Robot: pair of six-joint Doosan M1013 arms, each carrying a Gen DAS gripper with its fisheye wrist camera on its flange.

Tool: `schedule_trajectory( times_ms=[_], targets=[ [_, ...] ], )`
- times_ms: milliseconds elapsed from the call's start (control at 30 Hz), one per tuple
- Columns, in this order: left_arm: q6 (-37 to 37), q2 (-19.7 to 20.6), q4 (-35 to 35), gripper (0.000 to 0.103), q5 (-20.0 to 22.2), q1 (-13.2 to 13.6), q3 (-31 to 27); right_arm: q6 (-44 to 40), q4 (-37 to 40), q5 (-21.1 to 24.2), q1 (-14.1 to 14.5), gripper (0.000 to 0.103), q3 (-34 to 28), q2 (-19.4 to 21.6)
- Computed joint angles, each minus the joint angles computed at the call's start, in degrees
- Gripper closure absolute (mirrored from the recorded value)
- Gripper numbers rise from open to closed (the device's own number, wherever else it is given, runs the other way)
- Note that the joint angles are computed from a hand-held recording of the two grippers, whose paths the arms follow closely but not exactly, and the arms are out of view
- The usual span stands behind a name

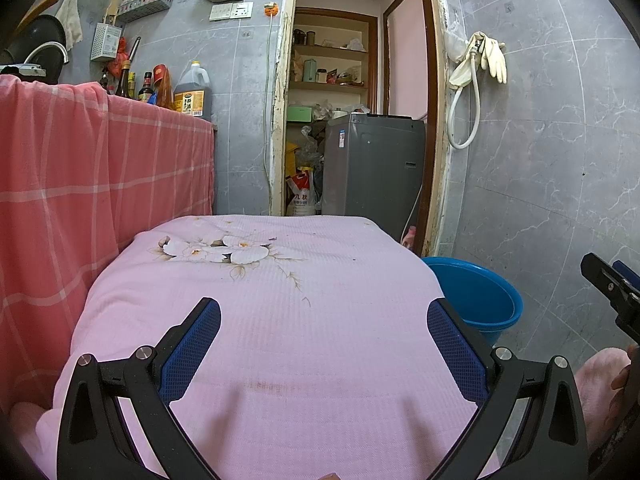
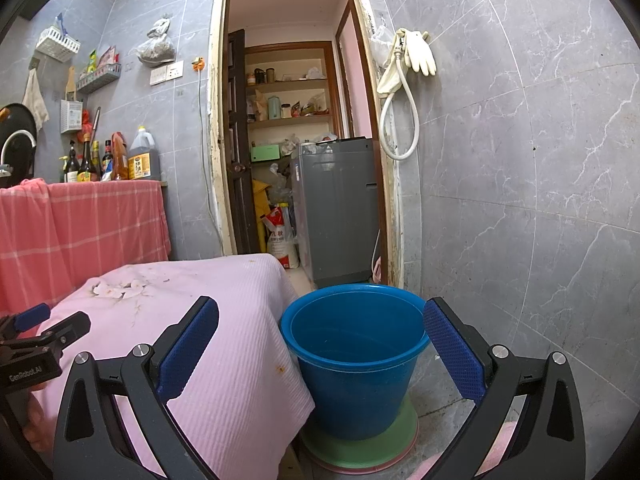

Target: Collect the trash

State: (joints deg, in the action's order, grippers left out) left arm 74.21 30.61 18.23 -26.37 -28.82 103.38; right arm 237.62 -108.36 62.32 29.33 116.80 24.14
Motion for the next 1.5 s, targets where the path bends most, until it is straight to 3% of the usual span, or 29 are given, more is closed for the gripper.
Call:
schedule_trajectory(
  times_ms=[800, 1500],
  targets=[
    [0.12, 0.03, -0.07, 0.002, -0.29, -0.02, 0.03, -0.07, 0.23, -0.04, 0.04, 0.0, -0.11, 0.02],
    [6.24, 0.2, -5.57, 0.002, -0.87, -0.52, 0.24, -0.16, 0.41, -0.08, 0.07, 0.0, -0.11, 0.0]
  ],
)
